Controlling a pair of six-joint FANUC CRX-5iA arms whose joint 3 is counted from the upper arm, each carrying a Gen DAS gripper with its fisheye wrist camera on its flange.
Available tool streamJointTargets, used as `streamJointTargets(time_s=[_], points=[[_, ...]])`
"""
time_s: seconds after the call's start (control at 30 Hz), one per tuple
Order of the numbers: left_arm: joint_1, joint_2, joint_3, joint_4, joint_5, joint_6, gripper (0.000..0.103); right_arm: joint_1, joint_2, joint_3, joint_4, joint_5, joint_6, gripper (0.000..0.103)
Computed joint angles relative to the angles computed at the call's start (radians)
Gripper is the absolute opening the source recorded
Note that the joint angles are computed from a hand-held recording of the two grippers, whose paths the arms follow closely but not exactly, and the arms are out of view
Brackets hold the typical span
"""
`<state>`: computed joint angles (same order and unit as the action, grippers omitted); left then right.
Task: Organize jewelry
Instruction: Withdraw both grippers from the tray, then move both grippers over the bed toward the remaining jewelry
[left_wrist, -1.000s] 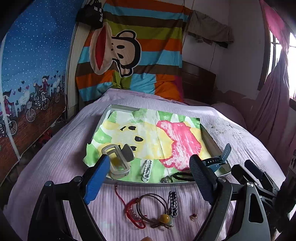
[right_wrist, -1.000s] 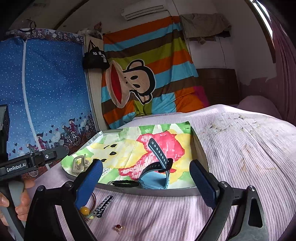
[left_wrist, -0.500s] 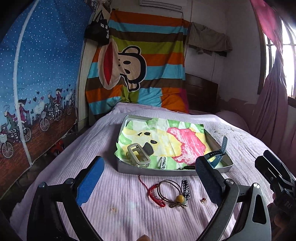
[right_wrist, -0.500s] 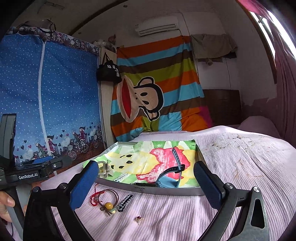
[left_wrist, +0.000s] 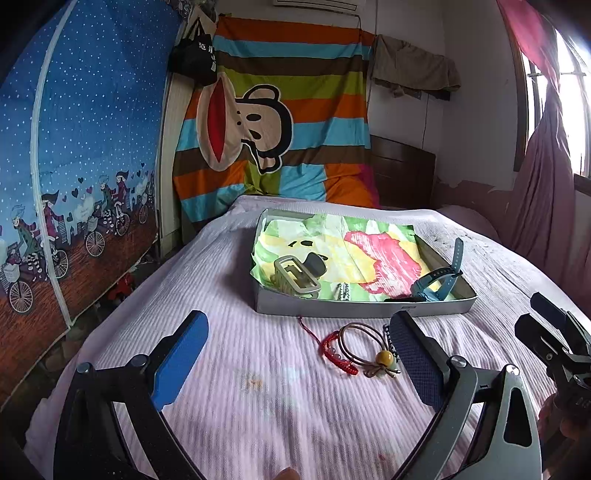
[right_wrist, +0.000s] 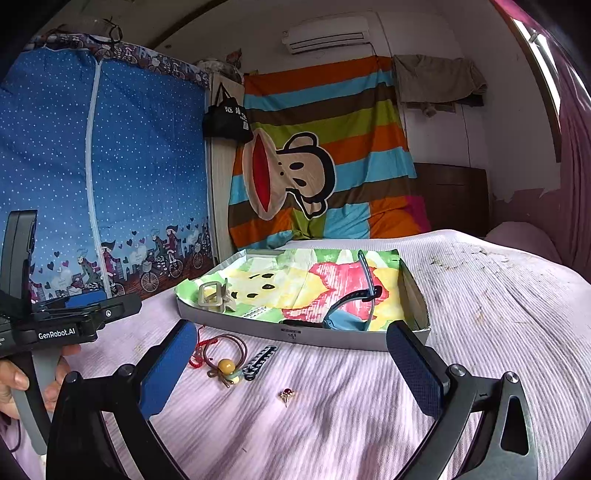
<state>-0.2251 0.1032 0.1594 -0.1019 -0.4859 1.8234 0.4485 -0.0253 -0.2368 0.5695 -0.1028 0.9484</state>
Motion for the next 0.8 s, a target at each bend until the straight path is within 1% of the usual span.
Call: streamJointTargets(time_s=[0.1,0.3,0.43,0.57,0.8], points=[[0.001,0.003,-0.005,0.006,-0.007,-0.013,0.096,0.017,0.014,0.047,-0.133,-0.061,0.125,0.103],[0.013,0.020,-0.004,0.067,-0.023,-0.070,0.096,0.024,0.042,0.111,-0.279,-0.154,0.249,0.103],[0.010,0.038,0.015,0.073,-0.046,-0.089,0.096,0.015,0.068,0.180,-0.419,-0.234,0.364,0.103],[0.001,0.062,0.053,0.041,-0.089,-0.072,0.096,0.007,0.079,0.211,-0.485,-0.274,0.412,0.103],[0.001,0.098,0.097,0.031,-0.148,-0.062,0.096,-0.004,0.103,0.251,-0.528,-0.339,0.426,0.103]])
